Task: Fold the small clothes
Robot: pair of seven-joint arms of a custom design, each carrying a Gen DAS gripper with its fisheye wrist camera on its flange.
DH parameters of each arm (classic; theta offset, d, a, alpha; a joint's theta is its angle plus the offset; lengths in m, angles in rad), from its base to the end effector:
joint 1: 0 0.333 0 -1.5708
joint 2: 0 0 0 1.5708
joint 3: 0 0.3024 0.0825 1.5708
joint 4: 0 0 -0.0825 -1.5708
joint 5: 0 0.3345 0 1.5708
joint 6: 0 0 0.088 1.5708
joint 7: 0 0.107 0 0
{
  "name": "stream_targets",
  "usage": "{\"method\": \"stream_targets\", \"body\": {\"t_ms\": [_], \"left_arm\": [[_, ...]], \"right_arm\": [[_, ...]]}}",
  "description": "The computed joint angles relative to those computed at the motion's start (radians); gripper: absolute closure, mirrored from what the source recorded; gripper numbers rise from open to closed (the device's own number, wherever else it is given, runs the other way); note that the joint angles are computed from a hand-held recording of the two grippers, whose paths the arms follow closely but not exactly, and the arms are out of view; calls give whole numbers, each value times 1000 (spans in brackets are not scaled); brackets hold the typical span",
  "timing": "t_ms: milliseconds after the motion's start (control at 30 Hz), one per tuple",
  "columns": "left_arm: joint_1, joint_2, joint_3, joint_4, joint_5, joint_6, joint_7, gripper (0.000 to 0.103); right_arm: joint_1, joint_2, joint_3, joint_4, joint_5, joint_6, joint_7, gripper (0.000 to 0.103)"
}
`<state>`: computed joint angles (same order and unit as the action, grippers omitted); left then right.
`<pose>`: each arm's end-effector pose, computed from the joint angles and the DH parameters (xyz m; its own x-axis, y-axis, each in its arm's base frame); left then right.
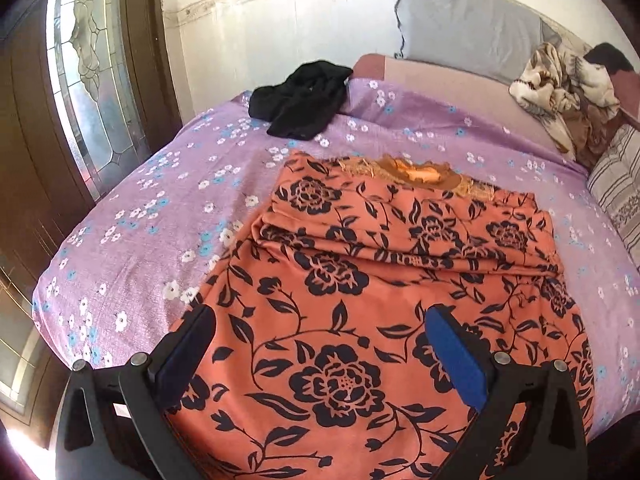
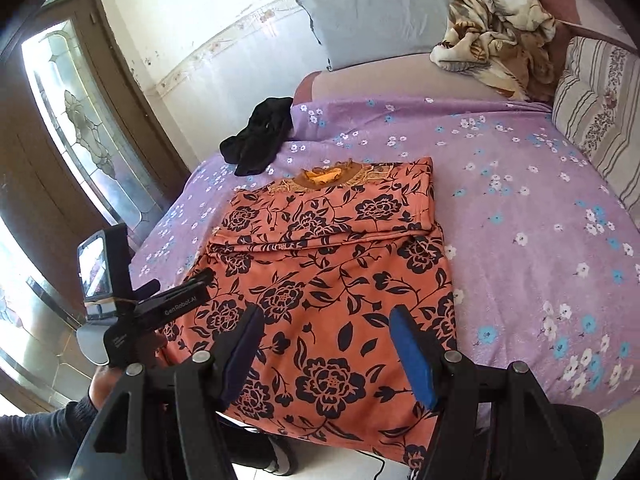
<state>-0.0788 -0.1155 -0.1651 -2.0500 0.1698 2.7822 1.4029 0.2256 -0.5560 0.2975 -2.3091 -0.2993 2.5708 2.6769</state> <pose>0.5092 -0.1390 0.5946 -0.1908 -0.9803 -0.0515 -0.6382 0.1638 -0.7522 0.3296 0.2300 0.6319 -0.1932 -0.9082 -0.3714 -0.6205 0.4063 -0.6708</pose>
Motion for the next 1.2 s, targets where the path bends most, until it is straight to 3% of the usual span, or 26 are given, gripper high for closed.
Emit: {"method": "stream_targets", "body": {"t_ms": [133, 200, 467, 567, 633, 700, 767, 833, 867, 967, 1033, 1100, 1133, 1200], "left_arm": [[2, -12, 20, -16, -50, 16, 37, 0], [15, -2, 21, -6, -49, -27, 20, 0], [55, 87, 53, 20, -84, -250, 37, 0], [86, 30, 77, -52, -99, -191, 57, 0], [121, -4, 81, -89, -20, -139, 5, 0], [141, -13, 95, -86, -27, -133, 3, 0], [149, -19, 108, -82, -78, -129, 15, 0], [156, -25, 101, -69, -82, -159, 0, 0], [155, -33, 97, -68, -88, -178, -5, 0], [114, -108, 97, -108, -184, -235, 55, 0], [79, -168, 102, -122, -240, -299, 132, 0], [46, -229, 121, -142, -312, -323, 205, 0], [25, -264, 140, -159, -358, -325, 258, 0], [18, -313, 146, -180, -374, -318, 314, 0]], "right_arm": [[-2, 6, 11, 8, -16, -26, 0, 34], [-6, 12, 5, -6, -20, -15, 9, 34], [-81, 127, -40, -134, -14, 269, 114, 34], [-73, 203, -69, -143, 17, 360, 98, 34], [-46, 261, -97, -123, 50, 385, 51, 34], [-50, 311, -99, -90, 46, 404, 26, 34], [-79, 367, -81, -36, -15, 424, 28, 34], [-138, 414, -43, 21, -172, 434, 100, 35], [-142, 436, -46, 43, -213, 431, 119, 34], [-63, 499, -138, 30, -89, 495, 20, 34], [-127, 503, -120, -6, -256, 619, 140, 34], [-133, 513, -133, -26, -277, 694, 146, 34], [-165, 518, -112, -23, -317, 710, 186, 34], [-150, 525, -109, 3, -300, 651, 155, 34]]}}
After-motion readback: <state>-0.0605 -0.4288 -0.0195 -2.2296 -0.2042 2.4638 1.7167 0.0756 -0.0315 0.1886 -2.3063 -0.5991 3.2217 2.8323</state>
